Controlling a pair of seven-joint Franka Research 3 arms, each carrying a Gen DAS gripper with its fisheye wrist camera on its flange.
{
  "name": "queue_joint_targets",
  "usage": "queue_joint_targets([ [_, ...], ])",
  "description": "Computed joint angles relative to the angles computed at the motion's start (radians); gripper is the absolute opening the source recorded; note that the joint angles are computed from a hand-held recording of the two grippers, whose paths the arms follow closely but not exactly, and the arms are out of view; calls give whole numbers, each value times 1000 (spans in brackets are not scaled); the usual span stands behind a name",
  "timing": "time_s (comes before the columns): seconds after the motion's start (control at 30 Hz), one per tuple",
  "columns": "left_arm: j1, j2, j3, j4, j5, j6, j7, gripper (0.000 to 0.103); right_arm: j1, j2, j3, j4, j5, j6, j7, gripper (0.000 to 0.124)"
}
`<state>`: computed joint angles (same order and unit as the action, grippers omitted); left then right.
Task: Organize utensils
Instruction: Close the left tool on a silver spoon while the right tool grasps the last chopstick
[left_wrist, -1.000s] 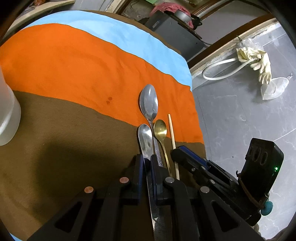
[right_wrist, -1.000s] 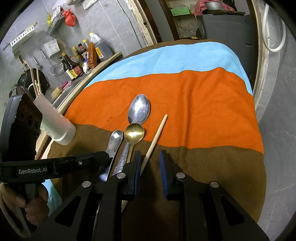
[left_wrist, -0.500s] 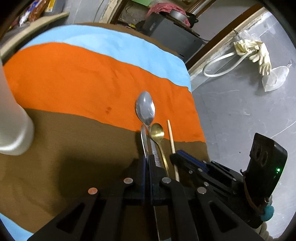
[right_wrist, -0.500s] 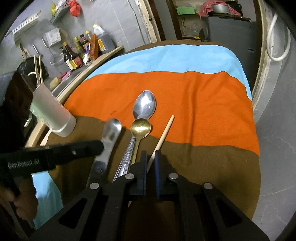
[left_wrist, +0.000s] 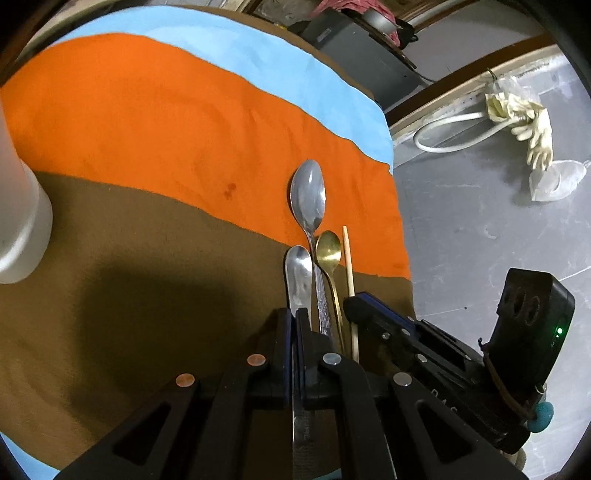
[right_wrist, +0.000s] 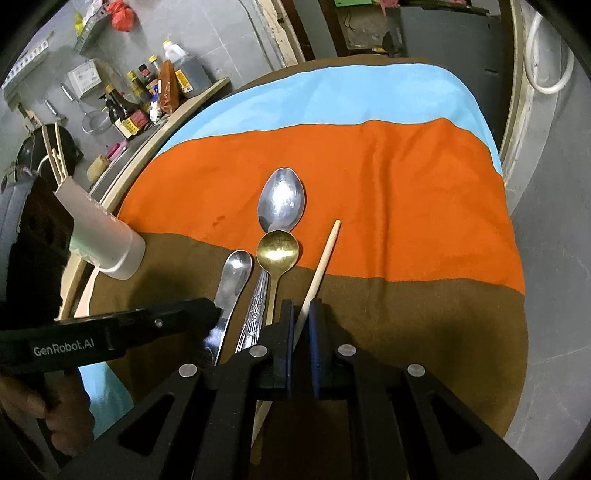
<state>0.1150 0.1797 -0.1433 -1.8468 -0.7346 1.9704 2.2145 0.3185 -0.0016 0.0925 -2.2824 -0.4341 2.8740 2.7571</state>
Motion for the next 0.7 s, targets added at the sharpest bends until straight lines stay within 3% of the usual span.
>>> queue_joint_targets([
  [0.27,20,30,-2,29,3,-89,12,8,6,10,-4,12,-15,-5,38,8],
  [0.53,9,34,-10,50,47,-97,42,8,3,-2,-4,-8,22,14,-6,8],
  [0.7,-8,17,-14,39,73,-64,59,8,3,8,-1,2,128,4,-90,9],
])
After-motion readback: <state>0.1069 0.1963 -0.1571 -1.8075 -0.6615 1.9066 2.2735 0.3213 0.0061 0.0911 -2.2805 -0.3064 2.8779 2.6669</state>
